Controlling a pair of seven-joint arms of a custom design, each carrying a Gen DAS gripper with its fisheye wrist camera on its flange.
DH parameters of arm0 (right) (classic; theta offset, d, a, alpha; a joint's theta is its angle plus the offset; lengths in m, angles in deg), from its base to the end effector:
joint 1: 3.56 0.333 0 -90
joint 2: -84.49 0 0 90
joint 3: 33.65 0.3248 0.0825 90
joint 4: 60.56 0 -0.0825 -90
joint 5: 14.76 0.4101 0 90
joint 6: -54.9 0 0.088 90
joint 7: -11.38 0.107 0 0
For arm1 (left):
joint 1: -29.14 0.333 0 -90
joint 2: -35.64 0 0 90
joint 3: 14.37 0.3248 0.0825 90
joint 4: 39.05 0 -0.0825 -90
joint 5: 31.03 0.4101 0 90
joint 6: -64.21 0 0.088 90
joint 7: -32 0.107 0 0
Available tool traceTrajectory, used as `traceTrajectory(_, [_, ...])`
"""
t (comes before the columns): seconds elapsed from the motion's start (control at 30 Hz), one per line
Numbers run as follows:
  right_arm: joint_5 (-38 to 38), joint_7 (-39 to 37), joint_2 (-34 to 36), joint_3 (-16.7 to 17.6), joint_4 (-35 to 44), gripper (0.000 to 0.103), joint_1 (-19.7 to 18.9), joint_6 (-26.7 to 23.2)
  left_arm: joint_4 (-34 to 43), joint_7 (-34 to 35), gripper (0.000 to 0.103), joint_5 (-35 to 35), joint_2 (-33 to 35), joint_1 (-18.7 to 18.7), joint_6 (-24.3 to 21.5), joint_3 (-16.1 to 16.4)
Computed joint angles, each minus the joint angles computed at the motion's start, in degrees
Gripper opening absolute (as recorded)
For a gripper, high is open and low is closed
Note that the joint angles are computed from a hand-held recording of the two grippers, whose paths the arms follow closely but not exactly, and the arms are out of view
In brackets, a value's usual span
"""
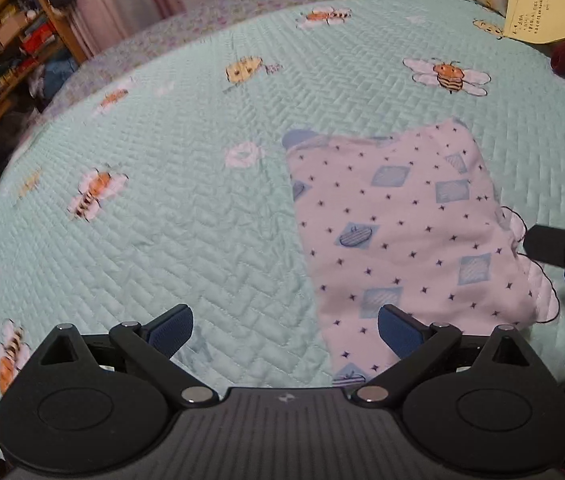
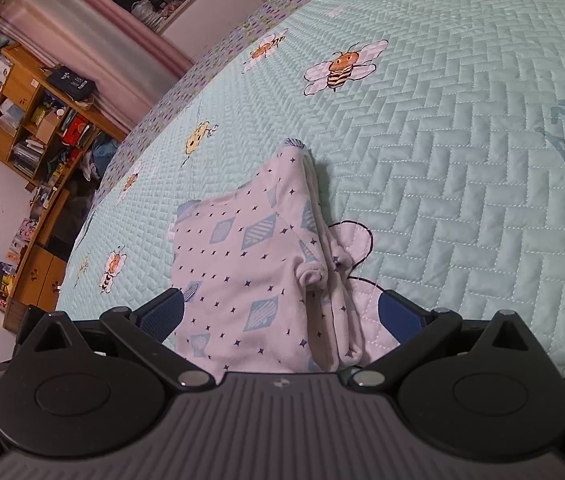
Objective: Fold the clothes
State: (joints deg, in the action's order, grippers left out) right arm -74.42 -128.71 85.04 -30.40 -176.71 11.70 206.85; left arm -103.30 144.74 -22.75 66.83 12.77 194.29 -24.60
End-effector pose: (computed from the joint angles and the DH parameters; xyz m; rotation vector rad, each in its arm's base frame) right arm 0.5772 0.2180 0.4978 -0.4748 2.2156 -0.4602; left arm 0.7230 -0.3104 0.5778 -0.9091 2.4675 -0.5563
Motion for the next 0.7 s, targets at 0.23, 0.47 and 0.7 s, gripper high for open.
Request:
traceTrajectory(0.23, [-0.4,0.6,-0.1,0.0,-0.1,0.103,0.0,0.1,-0.6,1.4,0.099,-2.8,-0.8,1.3,1.4,-1.4])
traceTrajectory(0.47, [-0.6,0.5,0.0,0.0,0.1,0.103,-0.1,0.4,0.0,5.7,0.099,-8.0,-0.7,2.9,-1.5,-3.1])
traceTrajectory(0.7, [-0.6,0.7,0.0,-0.1,0.1,0.103,-0.1,0.3,-0.1,5.2,0.101,-7.5,-0.5,2.1,-1.7,-1.9])
